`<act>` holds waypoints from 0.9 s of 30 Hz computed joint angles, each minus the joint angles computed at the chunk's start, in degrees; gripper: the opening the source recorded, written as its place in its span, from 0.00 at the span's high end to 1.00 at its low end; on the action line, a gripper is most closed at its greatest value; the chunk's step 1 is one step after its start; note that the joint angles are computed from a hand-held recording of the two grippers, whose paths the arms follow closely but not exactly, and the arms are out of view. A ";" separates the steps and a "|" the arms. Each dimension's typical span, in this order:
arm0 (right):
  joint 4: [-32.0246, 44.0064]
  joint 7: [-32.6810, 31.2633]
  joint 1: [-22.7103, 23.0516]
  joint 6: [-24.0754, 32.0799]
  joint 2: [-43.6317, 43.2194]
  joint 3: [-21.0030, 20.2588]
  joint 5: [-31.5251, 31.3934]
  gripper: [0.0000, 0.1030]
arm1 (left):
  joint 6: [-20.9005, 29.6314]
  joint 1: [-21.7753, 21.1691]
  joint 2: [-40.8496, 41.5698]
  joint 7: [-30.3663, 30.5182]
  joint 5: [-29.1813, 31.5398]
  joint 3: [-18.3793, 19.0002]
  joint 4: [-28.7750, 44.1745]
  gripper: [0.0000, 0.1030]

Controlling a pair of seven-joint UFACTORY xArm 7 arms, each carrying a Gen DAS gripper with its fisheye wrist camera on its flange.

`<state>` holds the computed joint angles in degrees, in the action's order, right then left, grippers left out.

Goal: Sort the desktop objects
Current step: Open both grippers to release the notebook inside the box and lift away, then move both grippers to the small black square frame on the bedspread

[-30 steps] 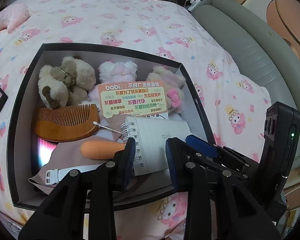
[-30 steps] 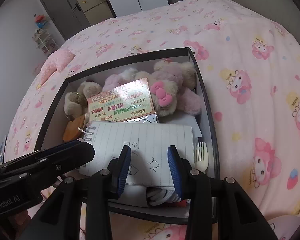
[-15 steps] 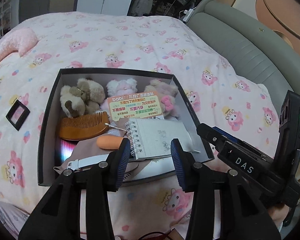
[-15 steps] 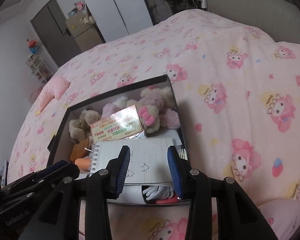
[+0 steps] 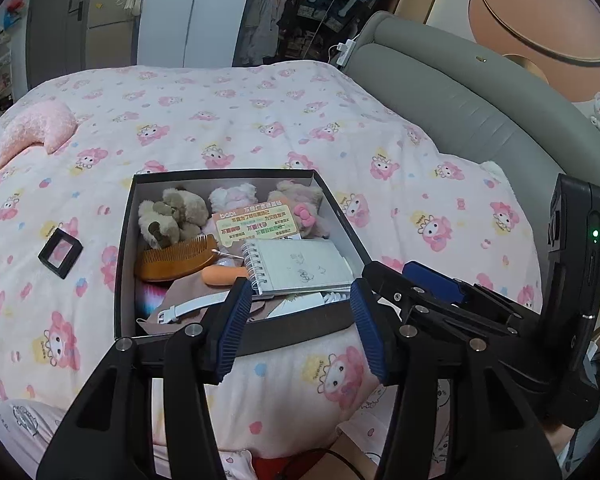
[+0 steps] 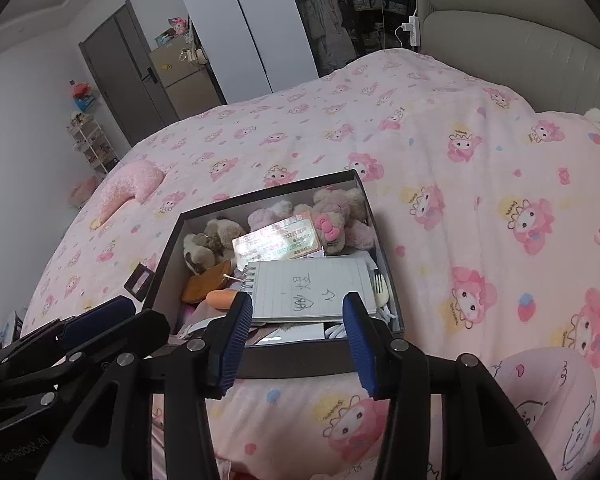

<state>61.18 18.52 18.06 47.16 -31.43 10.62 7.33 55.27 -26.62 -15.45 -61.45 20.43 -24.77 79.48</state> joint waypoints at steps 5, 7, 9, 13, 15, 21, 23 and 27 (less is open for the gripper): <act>-0.18 1.19 0.47 1.32 -1.98 1.20 -0.41 0.58 | 1.39 0.30 -3.70 -1.01 -0.30 -0.63 -2.00 0.49; -0.06 1.52 0.70 1.62 -2.53 1.89 -0.82 0.58 | 2.28 0.75 -5.25 -1.02 -0.68 -1.02 -2.64 0.49; 0.12 1.62 1.13 1.73 -2.80 2.49 -1.11 0.58 | 3.59 1.40 -6.57 -1.04 -0.84 -1.62 -2.97 0.49; 0.93 1.89 2.04 2.19 -2.63 3.64 -1.41 0.58 | 4.86 2.66 -10.19 -1.22 -2.07 -2.11 -4.95 0.49; 1.40 2.39 2.34 2.11 -2.38 4.46 -1.79 0.58 | 5.51 3.41 -12.41 -1.13 -3.03 -2.13 -6.30 0.49; 3.96 3.61 4.22 1.80 0.40 6.72 -2.26 0.58 | 8.13 6.21 -19.88 -0.14 -6.27 -1.55 -10.57 0.49; 5.43 4.05 4.98 1.19 2.39 7.59 -2.42 0.58 | 8.79 7.59 -23.02 -0.32 -7.23 -1.06 -12.60 0.49; 8.52 7.01 6.19 -1.94 7.66 10.16 -3.80 0.58 | 10.45 10.26 -28.65 0.30 -9.41 0.73 -16.89 0.50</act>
